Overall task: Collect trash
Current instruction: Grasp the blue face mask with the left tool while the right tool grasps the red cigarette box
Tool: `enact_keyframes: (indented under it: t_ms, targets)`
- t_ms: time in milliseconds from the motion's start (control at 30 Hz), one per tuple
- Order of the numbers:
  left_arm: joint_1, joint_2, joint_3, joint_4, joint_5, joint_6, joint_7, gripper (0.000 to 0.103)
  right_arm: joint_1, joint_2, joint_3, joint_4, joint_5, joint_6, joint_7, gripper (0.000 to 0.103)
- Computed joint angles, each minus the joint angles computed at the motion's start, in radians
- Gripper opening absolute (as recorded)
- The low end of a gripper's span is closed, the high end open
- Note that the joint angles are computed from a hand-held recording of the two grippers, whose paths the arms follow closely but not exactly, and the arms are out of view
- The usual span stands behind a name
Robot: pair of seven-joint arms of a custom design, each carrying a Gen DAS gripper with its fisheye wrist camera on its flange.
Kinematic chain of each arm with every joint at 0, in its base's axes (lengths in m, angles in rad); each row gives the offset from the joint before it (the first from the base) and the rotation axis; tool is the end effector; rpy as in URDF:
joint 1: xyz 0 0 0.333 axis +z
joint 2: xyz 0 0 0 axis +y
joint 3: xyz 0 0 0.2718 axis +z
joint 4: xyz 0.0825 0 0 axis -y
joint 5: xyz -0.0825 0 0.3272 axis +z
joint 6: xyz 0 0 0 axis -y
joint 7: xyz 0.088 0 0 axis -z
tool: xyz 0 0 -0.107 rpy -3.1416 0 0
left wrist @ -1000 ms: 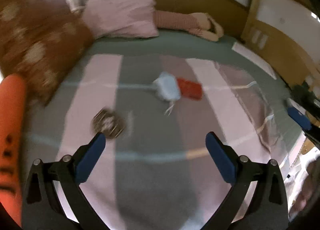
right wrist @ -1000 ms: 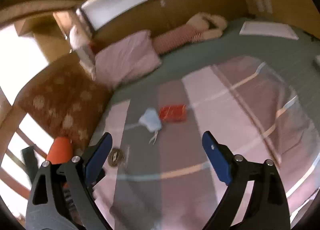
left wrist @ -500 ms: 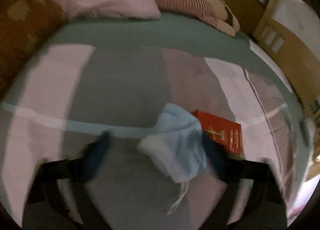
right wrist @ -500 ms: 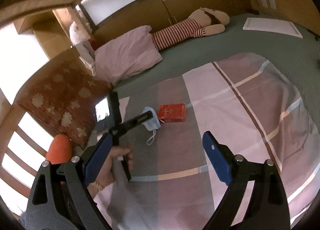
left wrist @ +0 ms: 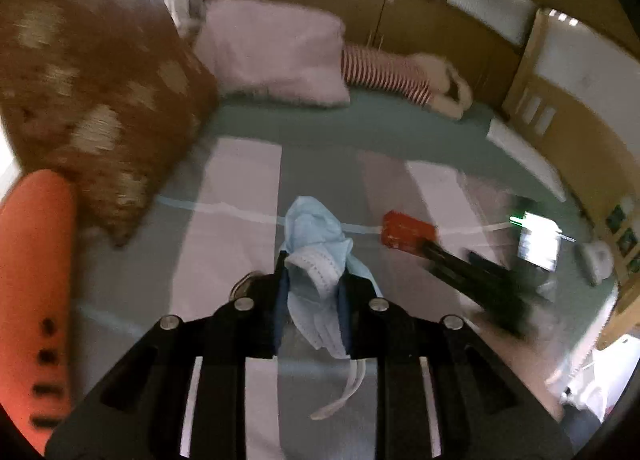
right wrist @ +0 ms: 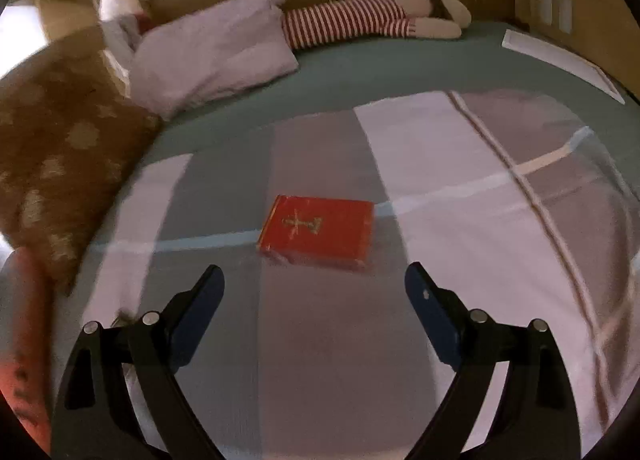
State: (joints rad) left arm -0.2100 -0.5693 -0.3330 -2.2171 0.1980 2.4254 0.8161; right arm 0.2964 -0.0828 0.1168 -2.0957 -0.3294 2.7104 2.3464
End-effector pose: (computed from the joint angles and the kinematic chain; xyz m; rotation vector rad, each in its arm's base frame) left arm 0.3282 -0.2369 0.6343 -1.8697 1.7057 -0.9054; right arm 0.4768 0.2232 0.5177 -1.6492 1.8395 -0.4799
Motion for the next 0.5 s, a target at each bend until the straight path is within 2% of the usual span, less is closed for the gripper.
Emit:
enact_keyframes:
  t_ms: [100, 167, 233, 300, 433, 500]
  targets:
    - [-0.002, -0.177, -0.031, -0.108, 0.01, -0.029, -0.074, 0.023, 0.006, 0.113, 0.0, 0.124, -0.12, -0.059, 0.112, 0.09]
    - [-0.014, -0.23, -0.032, -0.161, -0.008, -0.028, -0.11, 0.023, 0.029, 0.189, -0.015, 0.214, -0.149, -0.117, 0.13, 0.09]
    - [-0.067, -0.193, 0.008, -0.161, -0.048, -0.012, -0.044, 0.023, 0.068, 0.261, -0.039, 0.314, -0.211, -0.222, 0.153, 0.09]
    - [-0.058, -0.175, 0.003, -0.148, -0.048, 0.0, -0.028, 0.023, 0.094, 0.296, -0.06, 0.357, -0.245, -0.247, 0.161, 0.095]
    - [-0.052, -0.168, 0.005, -0.149, -0.056, 0.016, -0.009, 0.023, 0.144, 0.363, -0.09, 0.452, -0.296, -0.358, 0.139, 0.097]
    - [-0.048, -0.172, -0.003, -0.151, -0.053, 0.01, -0.004, 0.023, 0.156, 0.369, -0.098, 0.457, -0.311, -0.379, 0.124, 0.098]
